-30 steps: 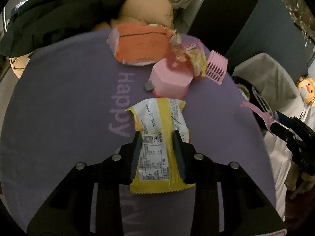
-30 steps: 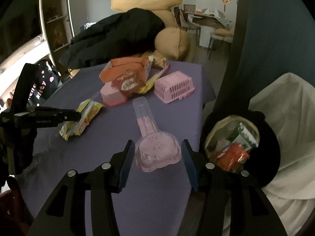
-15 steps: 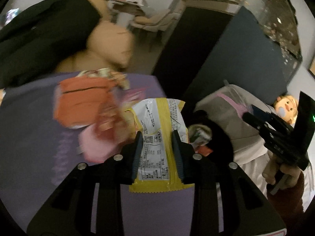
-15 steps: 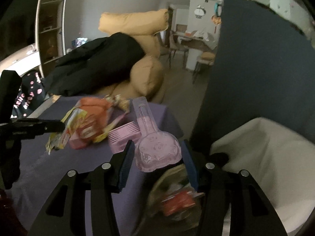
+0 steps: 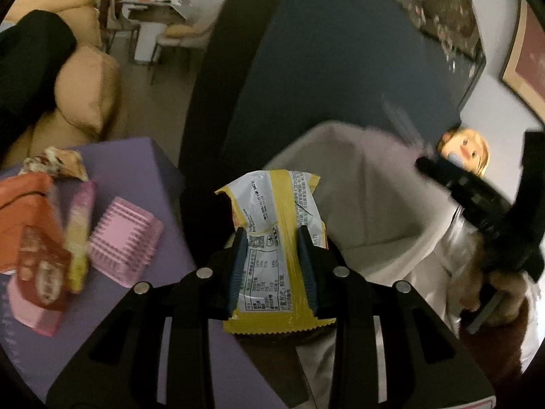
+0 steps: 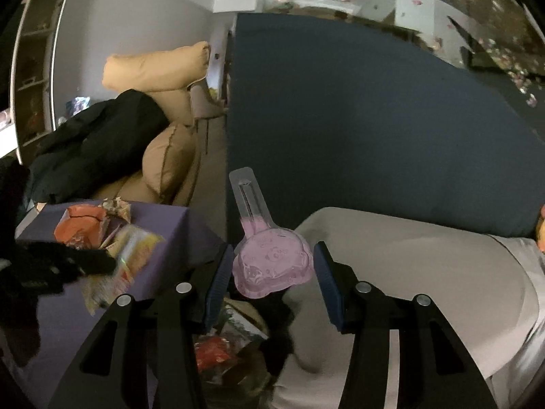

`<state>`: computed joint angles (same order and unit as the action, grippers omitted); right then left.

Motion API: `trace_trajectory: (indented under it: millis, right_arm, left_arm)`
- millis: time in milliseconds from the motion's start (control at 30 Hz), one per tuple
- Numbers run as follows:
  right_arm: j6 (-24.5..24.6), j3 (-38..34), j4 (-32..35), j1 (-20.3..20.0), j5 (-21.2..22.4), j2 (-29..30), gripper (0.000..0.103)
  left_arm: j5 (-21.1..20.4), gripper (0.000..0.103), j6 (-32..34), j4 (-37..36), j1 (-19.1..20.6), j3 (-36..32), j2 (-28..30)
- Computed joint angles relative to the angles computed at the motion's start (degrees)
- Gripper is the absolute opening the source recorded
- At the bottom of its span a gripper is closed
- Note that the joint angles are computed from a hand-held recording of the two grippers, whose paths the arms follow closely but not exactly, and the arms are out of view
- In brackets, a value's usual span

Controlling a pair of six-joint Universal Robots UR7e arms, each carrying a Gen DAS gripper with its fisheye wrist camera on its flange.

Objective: Collect trash
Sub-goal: 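Carry wrapper and scoop to the trash bin and release both tools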

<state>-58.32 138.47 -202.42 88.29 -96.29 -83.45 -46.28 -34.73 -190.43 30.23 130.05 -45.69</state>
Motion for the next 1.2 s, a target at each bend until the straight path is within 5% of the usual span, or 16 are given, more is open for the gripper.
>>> trace_trajectory:
  millis: [167, 633, 867, 1033, 1200]
  right_arm:
    - [0.6, 0.1, 0.5, -1.7, 1.7, -1.0, 0.046]
    - [0.7, -0.3, 0.6, -2.6, 0.6, 0.2, 0.046]
    - [1.1, -0.2, 0.5, -1.8, -0.9, 1.1, 0.046]
    - [1.4, 0.5, 0.2, -1.1, -1.6, 2.5, 0.046]
    - [2.5, 1.5, 0.4, -1.3, -1.8, 6.0, 0.046]
  left_arm:
    - [-1.5, 0.029, -0.8, 5.6, 1.8, -4.2, 4.4]
    - [-2.7, 0.033, 1.2, 7.0, 4.8, -9.8, 10.2]
    - [-5.2, 0.049, 2.0, 0.2, 4.9, -7.2, 8.6]
    - [-1.6, 0.05, 0.3, -2.6, 1.9, -1.8, 4.1]
    - [6.4, 0.05, -9.0, 4.1, -2.0, 5.2, -2.6]
